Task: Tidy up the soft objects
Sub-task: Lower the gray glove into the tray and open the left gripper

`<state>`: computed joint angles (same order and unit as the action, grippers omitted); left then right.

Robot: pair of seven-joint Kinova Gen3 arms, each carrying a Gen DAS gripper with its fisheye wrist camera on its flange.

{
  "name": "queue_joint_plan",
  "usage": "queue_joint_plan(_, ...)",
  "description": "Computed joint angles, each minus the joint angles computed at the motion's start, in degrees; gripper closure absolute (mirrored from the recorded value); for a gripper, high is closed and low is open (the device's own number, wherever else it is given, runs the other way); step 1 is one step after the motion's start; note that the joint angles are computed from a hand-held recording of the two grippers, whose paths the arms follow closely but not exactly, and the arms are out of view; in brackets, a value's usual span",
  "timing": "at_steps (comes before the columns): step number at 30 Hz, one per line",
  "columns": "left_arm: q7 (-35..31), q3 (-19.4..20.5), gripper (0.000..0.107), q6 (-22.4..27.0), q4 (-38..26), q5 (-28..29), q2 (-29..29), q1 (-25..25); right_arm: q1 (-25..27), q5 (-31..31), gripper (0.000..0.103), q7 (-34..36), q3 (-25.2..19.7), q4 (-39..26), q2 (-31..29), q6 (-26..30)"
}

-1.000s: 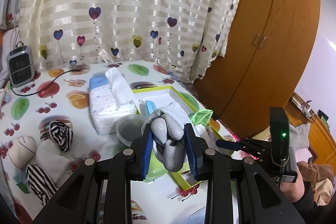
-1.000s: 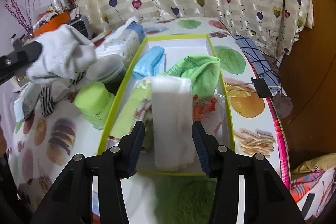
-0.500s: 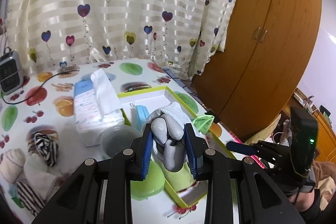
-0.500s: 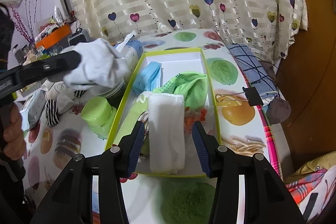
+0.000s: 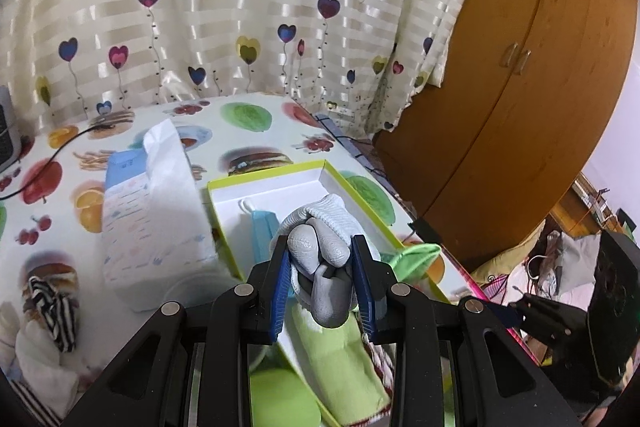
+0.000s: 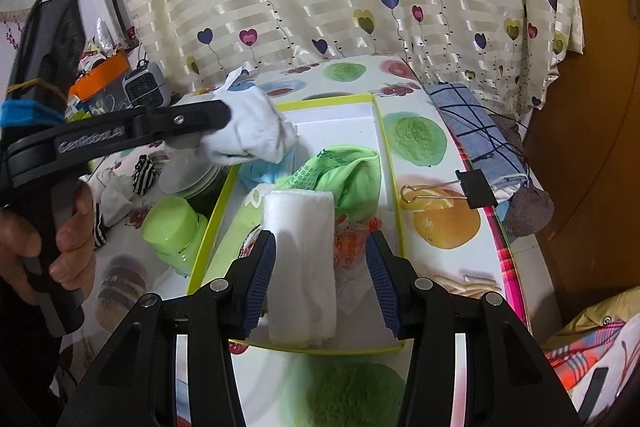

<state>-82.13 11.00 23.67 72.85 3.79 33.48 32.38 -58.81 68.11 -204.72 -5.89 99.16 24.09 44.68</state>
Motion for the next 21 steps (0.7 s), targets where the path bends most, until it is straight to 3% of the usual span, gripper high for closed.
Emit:
queue_joint_plan(9,-1.2,0.4,0.070,5.7,-6.4,0.7,4.3,-0.2,0.2,-0.4,0.055,0.9,0.2,-0.5,0.2,-0.4)
queue_joint_plan(13,-1.1,-0.3,0.065,3.6,-4.3,0.6,3.0,0.1,0.1,0.1,0.055,0.4,0.5,-0.4,0.5,-0.5)
queue_joint_plan(21,-0.6,-0.9,0.064,0.1,-0.2,-0.4,-0.5,0.3,-0.6,1.4,0.055,-0.8,0.2,-0.1,0.2,0.2)
